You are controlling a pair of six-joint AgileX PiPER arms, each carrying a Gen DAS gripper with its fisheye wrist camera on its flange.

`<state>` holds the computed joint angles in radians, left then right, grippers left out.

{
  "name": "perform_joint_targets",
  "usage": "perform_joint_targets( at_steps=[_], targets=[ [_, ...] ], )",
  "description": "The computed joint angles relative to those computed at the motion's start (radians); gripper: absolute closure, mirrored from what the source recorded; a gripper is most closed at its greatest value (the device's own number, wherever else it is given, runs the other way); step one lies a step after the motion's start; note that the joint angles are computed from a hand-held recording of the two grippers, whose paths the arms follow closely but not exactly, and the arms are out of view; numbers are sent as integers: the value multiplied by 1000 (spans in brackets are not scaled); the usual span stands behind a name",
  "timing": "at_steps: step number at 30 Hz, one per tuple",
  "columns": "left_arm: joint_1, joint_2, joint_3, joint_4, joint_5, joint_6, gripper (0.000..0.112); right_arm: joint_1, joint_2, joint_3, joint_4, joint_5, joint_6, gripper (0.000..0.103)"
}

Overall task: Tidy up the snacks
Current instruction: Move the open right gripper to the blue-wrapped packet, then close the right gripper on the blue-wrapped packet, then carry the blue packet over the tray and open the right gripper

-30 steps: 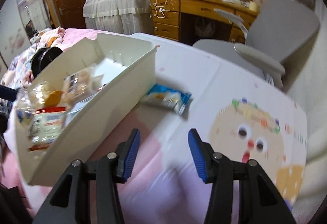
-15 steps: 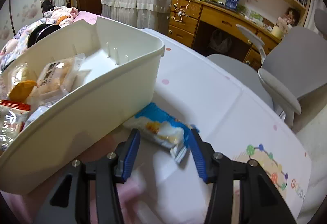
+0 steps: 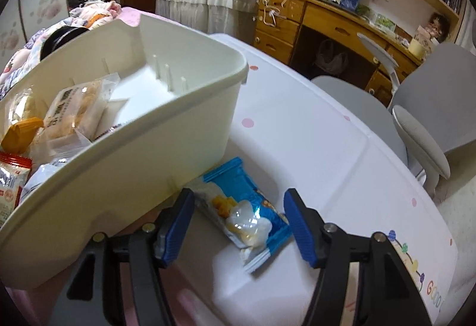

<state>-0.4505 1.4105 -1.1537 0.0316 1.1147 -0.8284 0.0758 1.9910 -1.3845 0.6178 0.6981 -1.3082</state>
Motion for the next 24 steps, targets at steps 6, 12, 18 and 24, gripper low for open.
perform_joint_targets(
  at_steps=[6, 12, 18, 24],
  targets=[
    [16, -22, 18, -7, -14, 12, 27, 2, 16, -22, -48, 17, 94, 71],
    [29, -52, 25, -19, -19, 38, 27, 14, 4, -42, -152, 41, 246, 73],
    [25, -108, 37, -24, 3, 65, 27, 13, -66, -19, -265, 77, 440, 73],
    [33, -193, 64, -43, 35, 110, 27, 12, -218, 47, -329, 112, 605, 73]
  ],
)
